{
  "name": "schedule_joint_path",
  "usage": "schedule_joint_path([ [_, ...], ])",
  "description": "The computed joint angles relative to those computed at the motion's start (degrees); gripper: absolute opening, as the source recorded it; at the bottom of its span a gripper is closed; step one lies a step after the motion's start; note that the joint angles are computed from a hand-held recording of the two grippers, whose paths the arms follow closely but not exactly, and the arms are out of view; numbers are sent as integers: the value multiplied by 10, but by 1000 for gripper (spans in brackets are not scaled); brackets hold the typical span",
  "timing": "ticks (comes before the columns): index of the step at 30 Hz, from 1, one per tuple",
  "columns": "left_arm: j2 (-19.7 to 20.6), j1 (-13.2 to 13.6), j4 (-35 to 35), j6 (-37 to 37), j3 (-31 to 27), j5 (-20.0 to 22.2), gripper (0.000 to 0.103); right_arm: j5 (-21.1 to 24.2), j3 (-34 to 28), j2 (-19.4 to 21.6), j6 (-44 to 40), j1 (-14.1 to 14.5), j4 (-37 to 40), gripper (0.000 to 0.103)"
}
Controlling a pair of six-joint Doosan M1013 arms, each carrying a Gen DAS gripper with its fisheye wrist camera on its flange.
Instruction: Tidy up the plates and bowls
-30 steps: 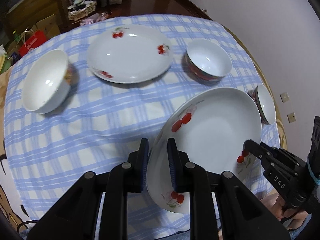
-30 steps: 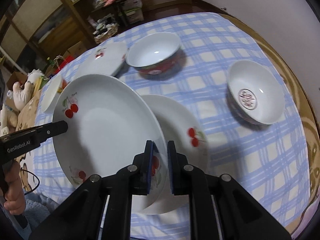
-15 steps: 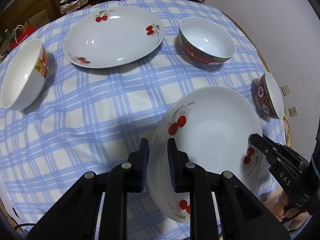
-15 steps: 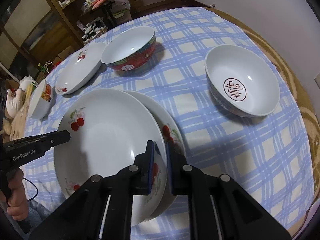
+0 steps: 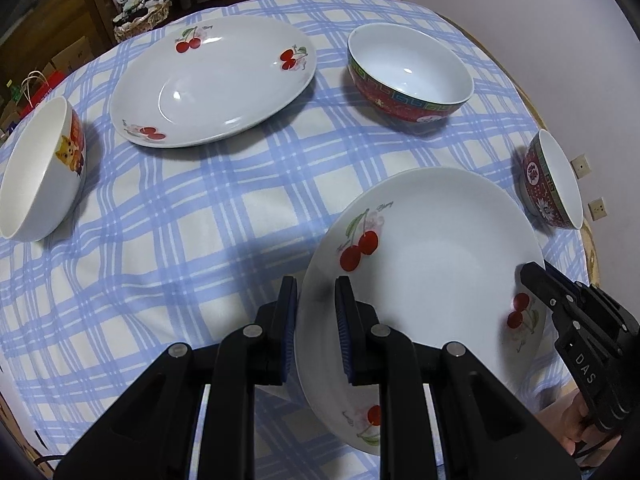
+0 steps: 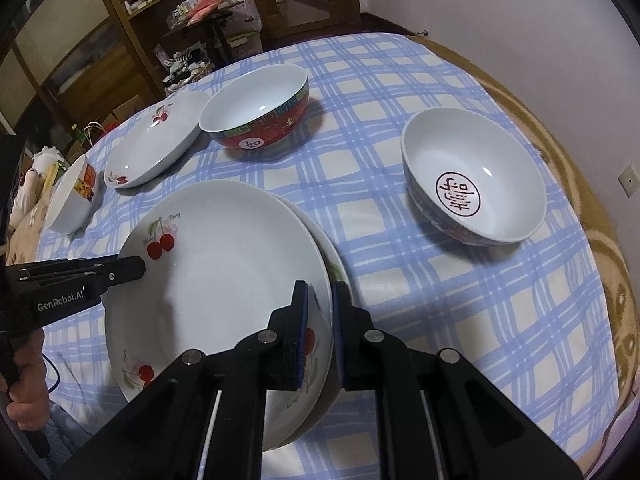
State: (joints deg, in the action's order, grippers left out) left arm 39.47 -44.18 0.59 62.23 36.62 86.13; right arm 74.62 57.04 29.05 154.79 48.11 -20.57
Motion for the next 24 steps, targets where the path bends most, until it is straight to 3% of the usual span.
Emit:
schedule_joint_path([
  [9,7,-5,2,10,-8,11,19,2,6,-4,20,4,-19,13],
  [13,6,-6,-2,16,-6,5,19,28,-2,2,23,6,-32,13],
  [18,12,-8,0,19,-11,13,19,-8,22,-12,53,-1,-10,13],
  [24,11,-6,0,12,-8,14,19,-6,22,-12,57,2,-17,13],
])
